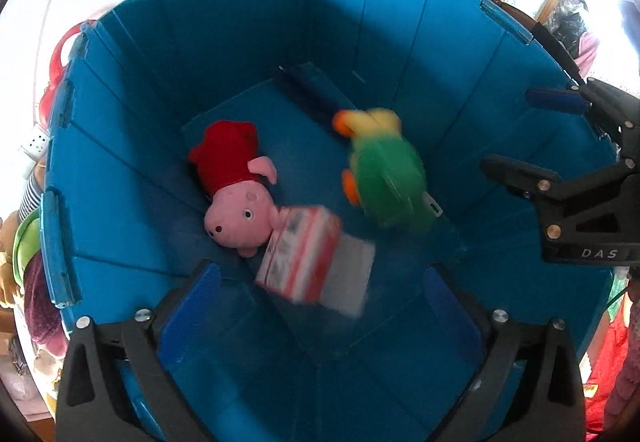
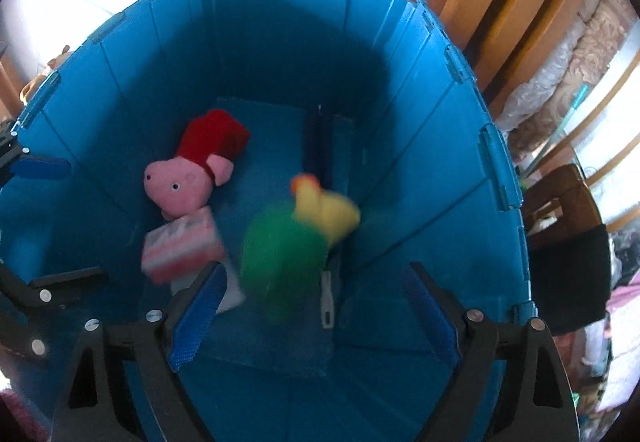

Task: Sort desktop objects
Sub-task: 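Open the left tool over the crate dropping the tissue pack while the right tool releases the duck, then move both open tools back over the plush pile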

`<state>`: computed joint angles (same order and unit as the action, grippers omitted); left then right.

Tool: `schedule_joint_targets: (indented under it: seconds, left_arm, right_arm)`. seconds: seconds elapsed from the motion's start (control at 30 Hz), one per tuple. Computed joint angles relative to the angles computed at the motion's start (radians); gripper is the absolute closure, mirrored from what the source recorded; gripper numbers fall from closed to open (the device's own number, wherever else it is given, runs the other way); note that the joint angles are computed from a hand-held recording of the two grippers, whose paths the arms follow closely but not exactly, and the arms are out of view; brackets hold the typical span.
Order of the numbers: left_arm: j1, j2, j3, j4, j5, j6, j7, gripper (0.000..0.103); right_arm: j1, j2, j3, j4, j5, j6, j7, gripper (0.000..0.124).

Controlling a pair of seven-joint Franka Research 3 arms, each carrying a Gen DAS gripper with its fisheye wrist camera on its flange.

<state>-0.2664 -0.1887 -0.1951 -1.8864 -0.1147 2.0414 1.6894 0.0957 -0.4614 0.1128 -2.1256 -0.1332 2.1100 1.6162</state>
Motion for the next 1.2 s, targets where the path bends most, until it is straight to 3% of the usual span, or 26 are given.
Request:
schedule_joint_targets:
  seconds: [0.3, 0.77, 1.2]
  left_arm:
    - [0.018, 0.0, 0.016, 0.0, -0.018, 0.007, 0.04, 0.0]
    - [0.015, -0.102, 0.035, -0.081, -0.037, 0.056, 0.072, 0.0]
    - [-0.016, -0.376, 0.097, -0.286, -0.024, 0.187, 0.076, 0.0]
  right_arm:
    - [0.005, -0.03, 0.007, -0.019, 0.004, -0.008, 0.006, 0.034]
    - [0.007, -0.06, 0.019, -0.044, 0.005, 0.004, 0.027, 0.034]
    - [0.028, -0.219, 0.071, -0.125, 0.022, 0.061, 0.075, 0.034]
